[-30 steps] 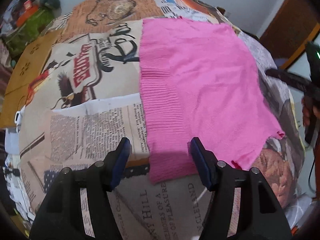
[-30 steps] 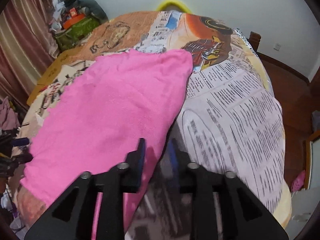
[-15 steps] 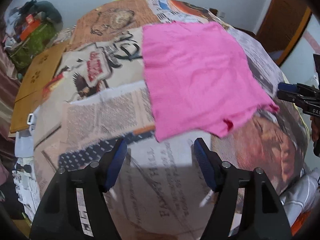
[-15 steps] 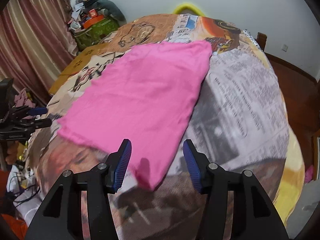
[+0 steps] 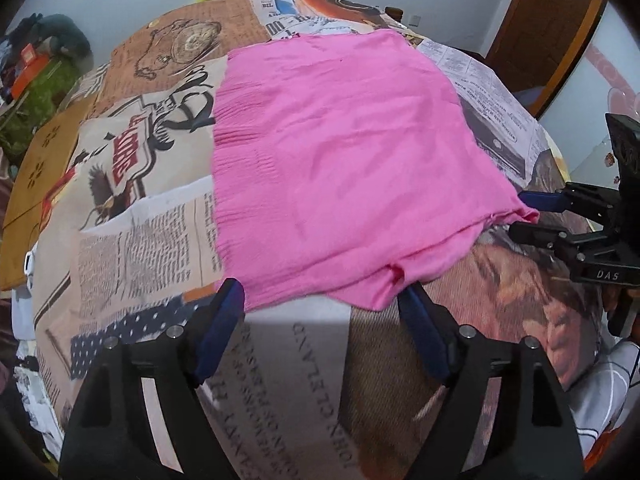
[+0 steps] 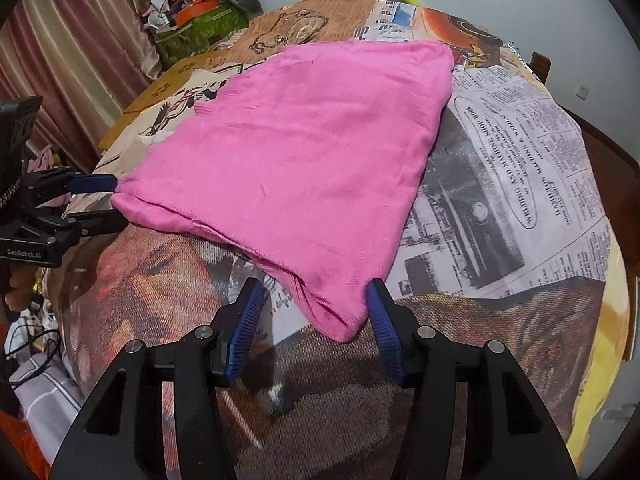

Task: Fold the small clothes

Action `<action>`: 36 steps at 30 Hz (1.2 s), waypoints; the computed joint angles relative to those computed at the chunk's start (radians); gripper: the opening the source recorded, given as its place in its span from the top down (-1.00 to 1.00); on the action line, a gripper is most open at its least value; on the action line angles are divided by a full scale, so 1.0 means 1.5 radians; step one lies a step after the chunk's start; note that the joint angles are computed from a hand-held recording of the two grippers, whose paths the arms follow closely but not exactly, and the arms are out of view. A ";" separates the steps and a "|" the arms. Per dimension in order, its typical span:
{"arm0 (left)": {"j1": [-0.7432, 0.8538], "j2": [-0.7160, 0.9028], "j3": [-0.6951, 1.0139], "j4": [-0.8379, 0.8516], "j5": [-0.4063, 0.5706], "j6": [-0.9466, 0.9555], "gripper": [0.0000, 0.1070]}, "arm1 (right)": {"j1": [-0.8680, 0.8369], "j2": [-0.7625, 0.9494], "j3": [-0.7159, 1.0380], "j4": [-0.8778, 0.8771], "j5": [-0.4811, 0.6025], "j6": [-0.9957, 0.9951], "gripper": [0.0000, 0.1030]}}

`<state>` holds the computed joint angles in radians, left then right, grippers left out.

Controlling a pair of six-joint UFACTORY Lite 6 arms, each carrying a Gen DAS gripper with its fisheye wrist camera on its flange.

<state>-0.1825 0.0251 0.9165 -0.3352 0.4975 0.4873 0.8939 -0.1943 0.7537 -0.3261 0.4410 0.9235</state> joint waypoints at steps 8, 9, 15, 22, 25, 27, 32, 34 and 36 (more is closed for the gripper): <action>-0.070 -0.021 -0.028 0.119 -0.092 -0.114 0.49 | 0.012 0.015 0.001 -0.046 -0.022 0.033 0.39; -0.079 -0.020 -0.029 0.152 -0.097 -0.148 0.62 | 0.014 0.018 0.002 -0.049 -0.023 0.037 0.53; -0.087 -0.001 -0.001 0.237 -0.101 -0.251 0.87 | 0.019 0.015 0.004 -0.074 -0.024 0.055 0.79; -0.058 0.023 0.095 0.181 -0.082 -0.209 0.88 | -0.013 0.000 0.050 -0.090 -0.012 0.027 0.80; -0.052 0.059 0.166 0.178 -0.073 -0.214 0.89 | -0.040 0.002 0.089 -0.099 -0.006 0.004 0.81; -0.047 0.096 0.230 0.162 -0.057 -0.207 0.89 | -0.063 0.015 0.124 -0.102 -0.003 -0.019 0.81; -0.048 0.212 0.408 0.188 -0.040 -0.233 0.89 | -0.123 0.070 0.209 -0.094 -0.006 -0.085 0.81; -0.051 0.271 0.489 0.222 -0.037 -0.267 0.89 | -0.153 0.110 0.252 -0.076 -0.012 -0.123 0.81; -0.048 0.338 0.580 0.227 -0.017 -0.279 0.90 | -0.188 0.154 0.296 -0.043 -0.023 -0.173 0.81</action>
